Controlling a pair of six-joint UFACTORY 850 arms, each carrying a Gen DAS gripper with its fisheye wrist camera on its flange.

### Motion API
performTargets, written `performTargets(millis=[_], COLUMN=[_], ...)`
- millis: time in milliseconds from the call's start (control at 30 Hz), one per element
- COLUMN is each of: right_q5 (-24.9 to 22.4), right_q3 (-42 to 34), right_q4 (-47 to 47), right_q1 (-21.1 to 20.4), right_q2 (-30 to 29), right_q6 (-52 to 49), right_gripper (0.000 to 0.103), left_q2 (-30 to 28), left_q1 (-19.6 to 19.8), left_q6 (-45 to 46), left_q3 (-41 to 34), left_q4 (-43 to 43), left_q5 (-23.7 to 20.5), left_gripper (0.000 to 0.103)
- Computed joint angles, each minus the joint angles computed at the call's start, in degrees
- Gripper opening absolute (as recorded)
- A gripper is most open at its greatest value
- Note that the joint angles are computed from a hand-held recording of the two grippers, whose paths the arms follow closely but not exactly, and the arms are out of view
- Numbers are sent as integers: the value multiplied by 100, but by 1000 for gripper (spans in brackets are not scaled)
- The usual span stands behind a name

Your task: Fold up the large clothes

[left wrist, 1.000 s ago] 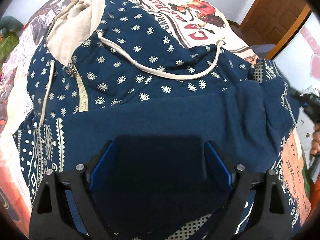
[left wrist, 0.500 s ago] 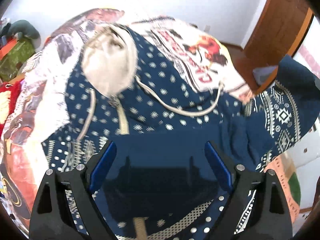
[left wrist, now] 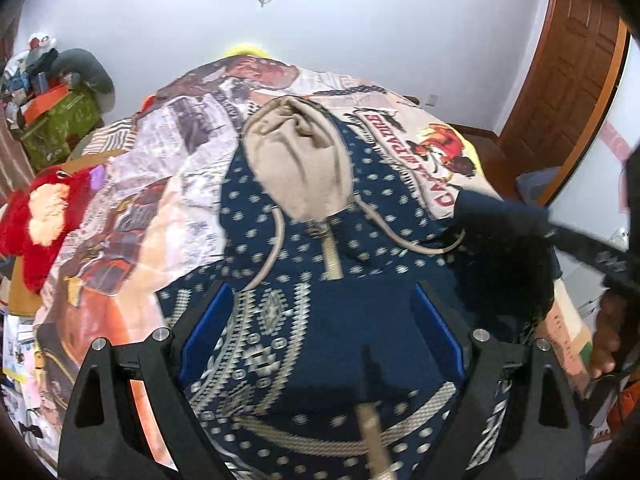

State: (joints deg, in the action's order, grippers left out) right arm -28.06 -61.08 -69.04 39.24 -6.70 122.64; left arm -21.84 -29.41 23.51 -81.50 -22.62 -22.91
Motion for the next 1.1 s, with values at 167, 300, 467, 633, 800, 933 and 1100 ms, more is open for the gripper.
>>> performTargets(millis=[167,300,467,633,800,933,1100], right_q5=[367,367,-166,51,301,96,-1156], right_q3=[-400,-531,-946,-824,-410,149,879], right_q4=[1561,2925,5353,5524,4471,3122,1912], right_q1=[-111,-144,-267,-177,-14,110,419], right_q2=[-679,-956,-1402,-1239,-645,107,1121], right_q6=[-1468,-2785,-5281,-5537,-4431,-2962,-1643], right_gripper=[6,6,23,69,69,69,70], left_q2=[102,36,-22,57,218,290,149], left_q1=[197,366,488,444,252,-47,-642], left_q6=[85,70,67,-113,-171,-182,125], left_q3=[306,395,426,474,445,339,-68], left_q4=[99,-4,-248,-26,149,294,113], left_q5=[190,89,-73,-37,39,172,179], left_gripper=[90,90,90,90,90,90,90])
